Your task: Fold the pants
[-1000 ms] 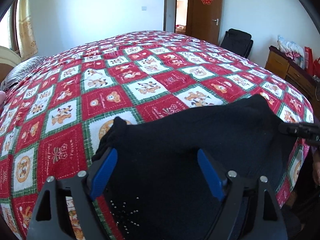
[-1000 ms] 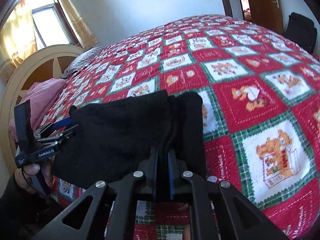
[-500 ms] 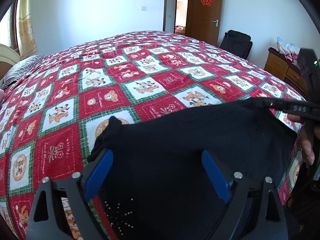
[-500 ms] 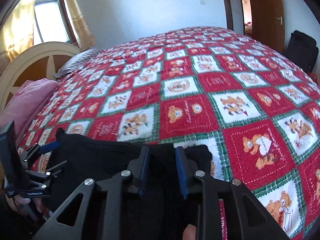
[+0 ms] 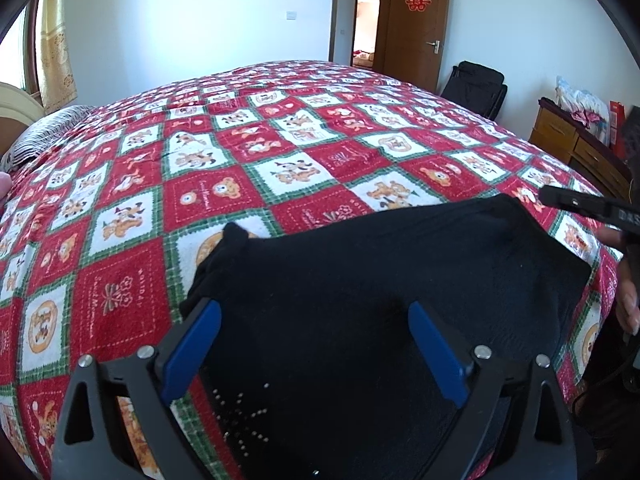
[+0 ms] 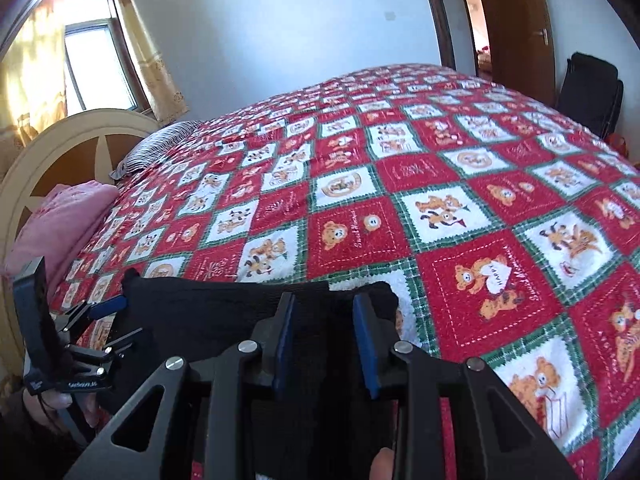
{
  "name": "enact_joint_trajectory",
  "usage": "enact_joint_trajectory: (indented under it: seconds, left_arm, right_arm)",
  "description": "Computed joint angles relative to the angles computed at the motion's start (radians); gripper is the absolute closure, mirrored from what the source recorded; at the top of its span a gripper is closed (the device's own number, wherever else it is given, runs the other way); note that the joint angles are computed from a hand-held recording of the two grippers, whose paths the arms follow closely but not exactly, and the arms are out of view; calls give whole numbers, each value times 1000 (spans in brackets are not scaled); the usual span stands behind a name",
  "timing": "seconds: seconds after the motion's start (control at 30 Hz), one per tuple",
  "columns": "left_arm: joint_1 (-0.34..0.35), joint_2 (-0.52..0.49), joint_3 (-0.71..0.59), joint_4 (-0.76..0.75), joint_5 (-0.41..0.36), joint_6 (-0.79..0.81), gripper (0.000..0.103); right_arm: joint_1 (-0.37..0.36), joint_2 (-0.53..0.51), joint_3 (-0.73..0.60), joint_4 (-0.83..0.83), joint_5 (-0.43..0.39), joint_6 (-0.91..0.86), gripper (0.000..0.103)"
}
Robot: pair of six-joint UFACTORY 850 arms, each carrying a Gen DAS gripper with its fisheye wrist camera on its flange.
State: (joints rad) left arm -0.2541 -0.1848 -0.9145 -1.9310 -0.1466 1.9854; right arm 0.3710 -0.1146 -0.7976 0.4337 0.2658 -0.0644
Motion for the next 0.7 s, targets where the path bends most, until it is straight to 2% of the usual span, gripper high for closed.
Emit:
enact_joint_trajectory:
  seconds: [0.17,0.23,0.33,0.47,0.57,0.63,0.7]
  left_arm:
    - [15,11,12,23,1,-42,6]
    - [23,12,16,24,-3,-48,5]
    - [32,3,16,33,6,-69,3]
    - [60,-10,19,133,-45,-202,2]
    - [61,-11,24,56,-55,-130,0]
    - [58,-13,25,24,-55,-96,0]
    - [60,-18,25,2,-65,-72,0]
  right_arm:
    - [59,0,12,155,8,-218,70]
    - [67,-23,1,214,1,-294,57]
    - [65,-58,-13,332,-27,-399,56]
    - [49,-42,4,190,-24,-250,56]
    - [34,-17,22,108,5,-147,55]
    - [15,-20,16,49,-21,-79,44]
    - [1,-29,11,-23,-33,3,44]
